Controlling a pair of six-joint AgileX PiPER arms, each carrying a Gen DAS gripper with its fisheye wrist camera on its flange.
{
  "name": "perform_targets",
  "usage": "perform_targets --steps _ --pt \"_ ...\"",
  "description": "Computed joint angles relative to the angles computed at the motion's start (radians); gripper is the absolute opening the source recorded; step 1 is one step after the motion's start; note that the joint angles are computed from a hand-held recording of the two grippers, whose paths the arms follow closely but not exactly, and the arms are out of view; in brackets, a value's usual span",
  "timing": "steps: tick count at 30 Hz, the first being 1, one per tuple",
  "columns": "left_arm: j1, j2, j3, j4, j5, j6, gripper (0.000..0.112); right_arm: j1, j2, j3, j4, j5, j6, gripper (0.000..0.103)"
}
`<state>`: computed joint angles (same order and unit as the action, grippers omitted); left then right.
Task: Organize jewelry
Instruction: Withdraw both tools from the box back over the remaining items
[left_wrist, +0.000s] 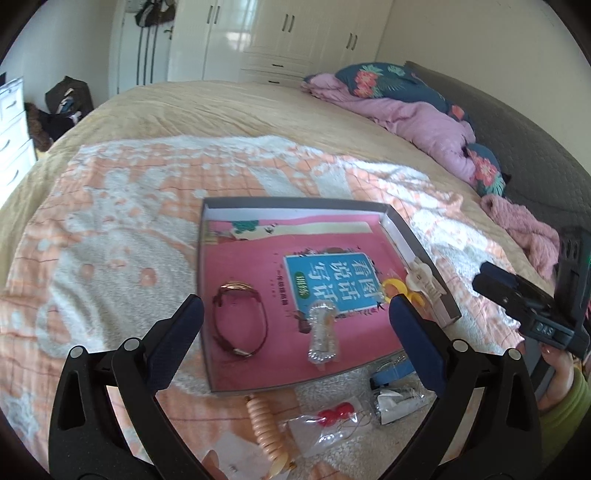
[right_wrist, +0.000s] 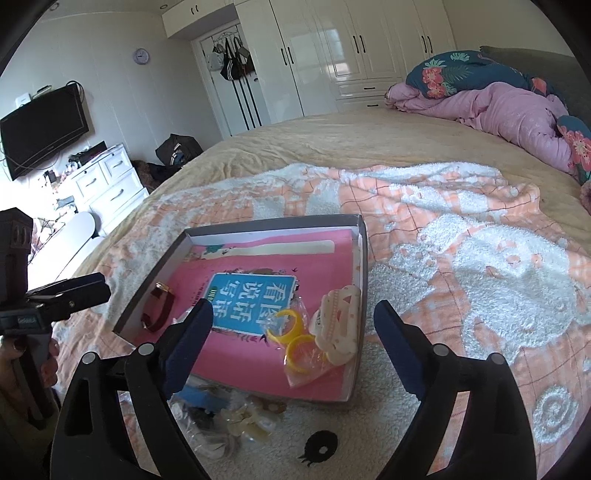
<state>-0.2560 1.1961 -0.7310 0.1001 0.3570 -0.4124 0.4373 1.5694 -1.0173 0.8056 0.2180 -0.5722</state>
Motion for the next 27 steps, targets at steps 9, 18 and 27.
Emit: perform_targets --steps 9,18,27 --pt "0.044 -0.154 0.041 0.053 0.071 -0.074 0.094 0.014 -0.09 0.058 0.015 0.022 -0.003 0.09" --pt "0.029 -0.257 0.077 0.077 0.133 -0.123 0.094 0.052 -0.172 0.096 -0.091 0.032 0.11 0.093" --pt "-0.022 -0.33 0.124 0.117 0.182 -0.201 0.094 0.096 -0.227 0.114 -0.19 0.045 0.212 0.094"
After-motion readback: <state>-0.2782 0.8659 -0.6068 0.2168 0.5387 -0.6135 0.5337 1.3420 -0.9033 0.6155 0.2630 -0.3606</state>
